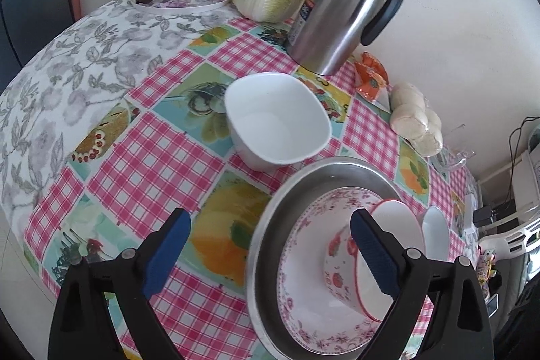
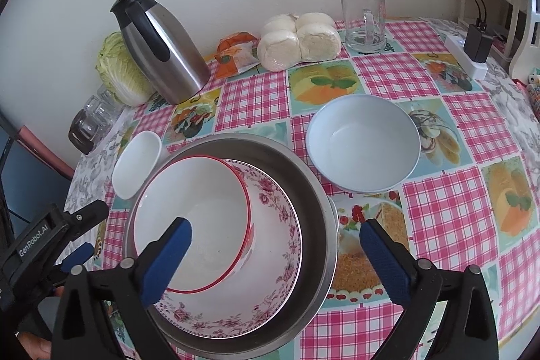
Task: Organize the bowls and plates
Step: 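Move both grippers toward the small white square bowl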
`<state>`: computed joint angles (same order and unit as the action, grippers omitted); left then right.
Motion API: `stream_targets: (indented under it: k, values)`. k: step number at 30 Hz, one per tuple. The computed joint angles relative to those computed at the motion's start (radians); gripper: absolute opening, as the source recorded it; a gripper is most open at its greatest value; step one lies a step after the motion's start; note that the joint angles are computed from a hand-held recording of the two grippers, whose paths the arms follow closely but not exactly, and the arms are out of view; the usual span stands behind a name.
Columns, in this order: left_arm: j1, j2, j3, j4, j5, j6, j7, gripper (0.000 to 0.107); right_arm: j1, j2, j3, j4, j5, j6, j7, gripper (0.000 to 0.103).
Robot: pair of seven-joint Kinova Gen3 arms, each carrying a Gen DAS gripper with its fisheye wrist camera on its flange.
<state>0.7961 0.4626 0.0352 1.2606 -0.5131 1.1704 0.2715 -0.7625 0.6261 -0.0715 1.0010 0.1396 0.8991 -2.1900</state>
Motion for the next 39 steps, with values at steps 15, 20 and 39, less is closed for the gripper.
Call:
stream_targets:
  k: [15,20,39]
  values:
    - [0.019,0.005,-0.009,-0.019,-0.072,0.111,-0.003,0.103,-0.05,-0.043,0.031,0.082,0.083,-0.112,-0.046,0.103]
    - [0.028,0.0,-0.011,-0.01,-0.113,0.111,-0.008,0.103,-0.071,-0.06,0.047,0.105,0.131,-0.139,-0.085,0.103]
    - [0.007,-0.092,-0.001,0.178,-0.229,0.057,0.138,0.103,-0.055,0.042,-0.015,-0.21,0.036,0.007,0.074,0.103]
